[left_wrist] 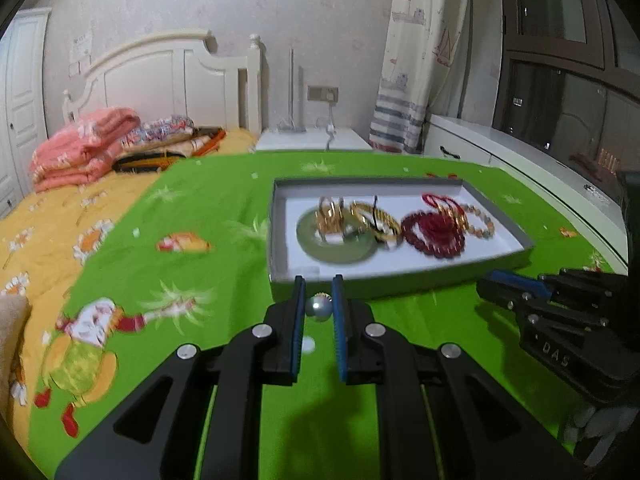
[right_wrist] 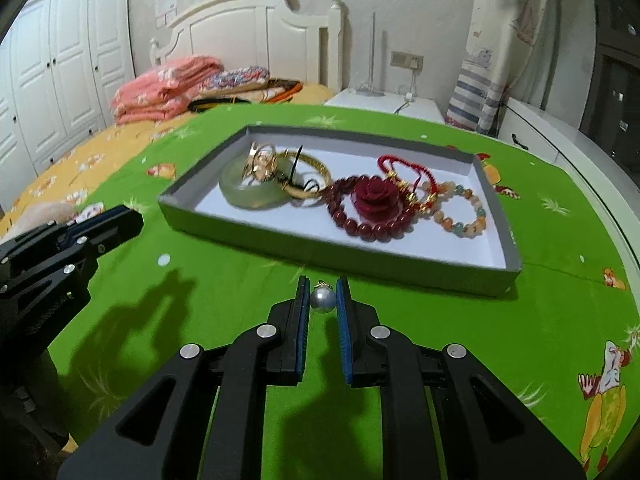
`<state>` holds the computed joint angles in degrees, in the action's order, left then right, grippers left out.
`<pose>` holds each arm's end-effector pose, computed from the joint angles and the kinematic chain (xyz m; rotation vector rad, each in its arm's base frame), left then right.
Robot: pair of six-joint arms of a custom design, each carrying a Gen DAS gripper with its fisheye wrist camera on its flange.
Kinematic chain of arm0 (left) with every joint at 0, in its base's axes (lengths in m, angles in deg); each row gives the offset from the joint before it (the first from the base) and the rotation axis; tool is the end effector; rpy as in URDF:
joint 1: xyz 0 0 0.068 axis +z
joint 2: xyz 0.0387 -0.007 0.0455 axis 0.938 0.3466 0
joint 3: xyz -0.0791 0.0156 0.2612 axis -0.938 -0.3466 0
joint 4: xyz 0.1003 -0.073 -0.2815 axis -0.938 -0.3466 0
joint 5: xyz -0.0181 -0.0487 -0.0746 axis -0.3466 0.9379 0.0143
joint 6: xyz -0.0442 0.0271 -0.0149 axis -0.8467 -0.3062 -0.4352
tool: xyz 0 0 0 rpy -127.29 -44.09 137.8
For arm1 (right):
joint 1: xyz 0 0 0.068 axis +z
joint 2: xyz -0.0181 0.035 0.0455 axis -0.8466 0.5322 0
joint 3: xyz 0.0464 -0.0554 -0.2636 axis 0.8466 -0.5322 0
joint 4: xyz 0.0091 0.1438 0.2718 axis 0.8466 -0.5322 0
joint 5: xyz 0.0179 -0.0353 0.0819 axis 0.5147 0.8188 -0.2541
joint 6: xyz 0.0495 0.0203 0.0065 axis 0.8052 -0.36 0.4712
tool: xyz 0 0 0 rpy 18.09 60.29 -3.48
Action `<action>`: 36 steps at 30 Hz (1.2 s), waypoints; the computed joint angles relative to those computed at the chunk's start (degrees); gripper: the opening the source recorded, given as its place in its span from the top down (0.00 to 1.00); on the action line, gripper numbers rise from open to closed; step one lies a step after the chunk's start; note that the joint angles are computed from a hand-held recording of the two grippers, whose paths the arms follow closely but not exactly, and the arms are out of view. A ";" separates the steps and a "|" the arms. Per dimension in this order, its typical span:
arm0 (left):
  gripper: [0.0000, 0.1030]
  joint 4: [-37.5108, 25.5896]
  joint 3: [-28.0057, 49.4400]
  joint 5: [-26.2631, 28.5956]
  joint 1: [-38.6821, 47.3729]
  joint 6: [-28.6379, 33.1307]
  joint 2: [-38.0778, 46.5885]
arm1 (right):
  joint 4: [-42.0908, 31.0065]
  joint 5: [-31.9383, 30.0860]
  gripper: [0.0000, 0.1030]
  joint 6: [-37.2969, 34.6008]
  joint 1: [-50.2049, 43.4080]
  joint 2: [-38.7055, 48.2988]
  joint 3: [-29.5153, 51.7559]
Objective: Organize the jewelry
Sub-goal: 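Carry both pearls into the tray and open both tools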
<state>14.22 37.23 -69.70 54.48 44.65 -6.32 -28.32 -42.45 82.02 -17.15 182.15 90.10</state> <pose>0.2999 -0.0782 0.1758 0.1350 2.1422 -0.1035 0.3070 0.2493 0.1635 -0.2864 2.2946 0.1488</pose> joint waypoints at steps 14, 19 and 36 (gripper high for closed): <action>0.87 -1.22 10.73 -1.68 -2.54 1.68 6.79 | -1.39 -0.49 0.86 -1.78 -4.21 0.39 3.46; 0.87 -1.38 14.27 -2.09 -2.86 1.94 10.24 | -1.79 -0.69 0.86 -3.12 -5.71 1.04 5.68; 0.87 -5.64 31.73 -6.40 -5.01 1.29 28.15 | -5.94 -2.68 0.86 -4.55 -9.54 11.78 19.41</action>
